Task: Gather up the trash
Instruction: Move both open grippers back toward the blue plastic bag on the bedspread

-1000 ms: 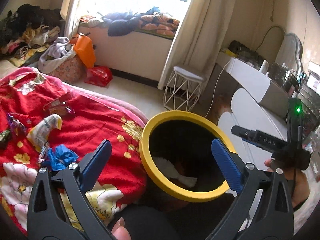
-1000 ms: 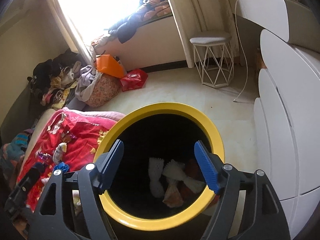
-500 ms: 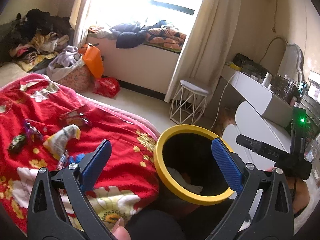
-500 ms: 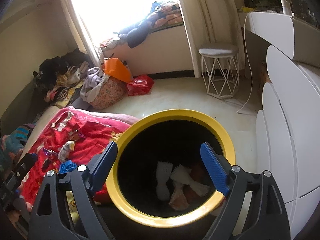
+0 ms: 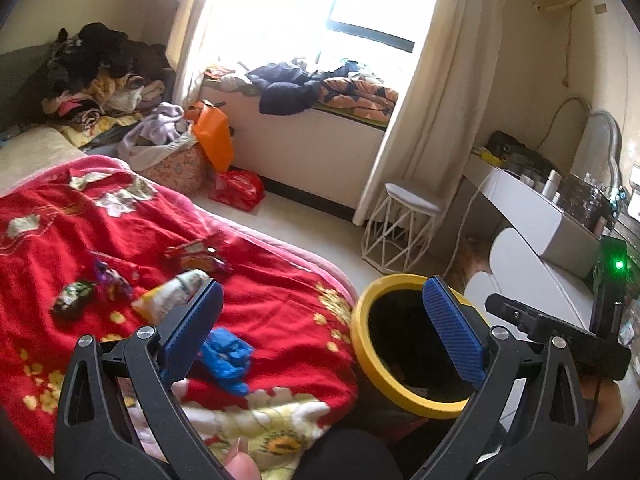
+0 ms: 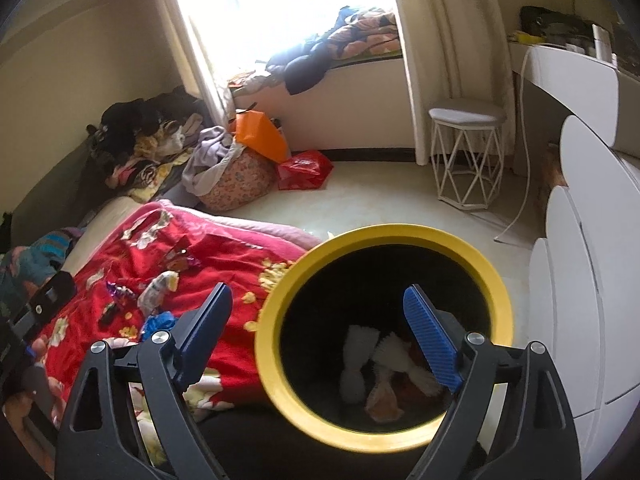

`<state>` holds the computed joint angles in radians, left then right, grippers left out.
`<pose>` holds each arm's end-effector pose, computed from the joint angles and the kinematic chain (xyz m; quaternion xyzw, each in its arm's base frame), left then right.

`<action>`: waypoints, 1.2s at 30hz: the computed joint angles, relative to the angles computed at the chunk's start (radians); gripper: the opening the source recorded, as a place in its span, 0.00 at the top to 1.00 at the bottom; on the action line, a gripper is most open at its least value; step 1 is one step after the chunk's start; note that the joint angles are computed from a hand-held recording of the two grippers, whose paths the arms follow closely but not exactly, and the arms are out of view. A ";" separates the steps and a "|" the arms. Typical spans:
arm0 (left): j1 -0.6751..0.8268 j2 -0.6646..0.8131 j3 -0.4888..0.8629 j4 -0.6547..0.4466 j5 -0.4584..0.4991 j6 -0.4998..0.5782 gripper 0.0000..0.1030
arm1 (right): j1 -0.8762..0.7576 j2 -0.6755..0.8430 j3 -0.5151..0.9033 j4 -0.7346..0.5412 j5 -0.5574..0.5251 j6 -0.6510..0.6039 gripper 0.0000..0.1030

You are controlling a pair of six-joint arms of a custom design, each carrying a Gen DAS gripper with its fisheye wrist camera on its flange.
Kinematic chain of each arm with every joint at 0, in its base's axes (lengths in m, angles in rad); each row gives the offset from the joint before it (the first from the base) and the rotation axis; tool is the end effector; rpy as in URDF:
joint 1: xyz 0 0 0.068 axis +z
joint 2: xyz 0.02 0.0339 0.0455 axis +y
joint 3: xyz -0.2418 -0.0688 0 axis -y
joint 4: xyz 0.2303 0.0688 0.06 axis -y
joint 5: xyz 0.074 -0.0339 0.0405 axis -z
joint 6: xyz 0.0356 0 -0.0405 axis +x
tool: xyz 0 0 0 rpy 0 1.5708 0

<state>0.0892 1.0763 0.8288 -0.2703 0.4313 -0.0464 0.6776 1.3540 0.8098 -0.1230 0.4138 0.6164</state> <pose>0.2360 0.0062 0.2755 0.0501 0.8499 -0.1745 0.4947 0.2270 0.1643 0.2158 0.0627 0.8828 0.1101 0.4523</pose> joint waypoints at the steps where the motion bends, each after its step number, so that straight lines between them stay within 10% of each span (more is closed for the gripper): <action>1: 0.016 0.003 0.006 -0.005 0.009 0.003 0.11 | 0.009 0.011 0.012 -0.001 0.004 -0.001 0.18; 36: 0.577 0.239 0.174 -0.048 0.258 0.130 0.11 | 0.254 0.574 0.658 -0.099 -0.040 -0.139 0.18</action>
<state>0.6664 1.3156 1.0032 -0.3182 0.6892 0.0838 0.9320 1.9280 1.4680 -0.2218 0.3738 0.4772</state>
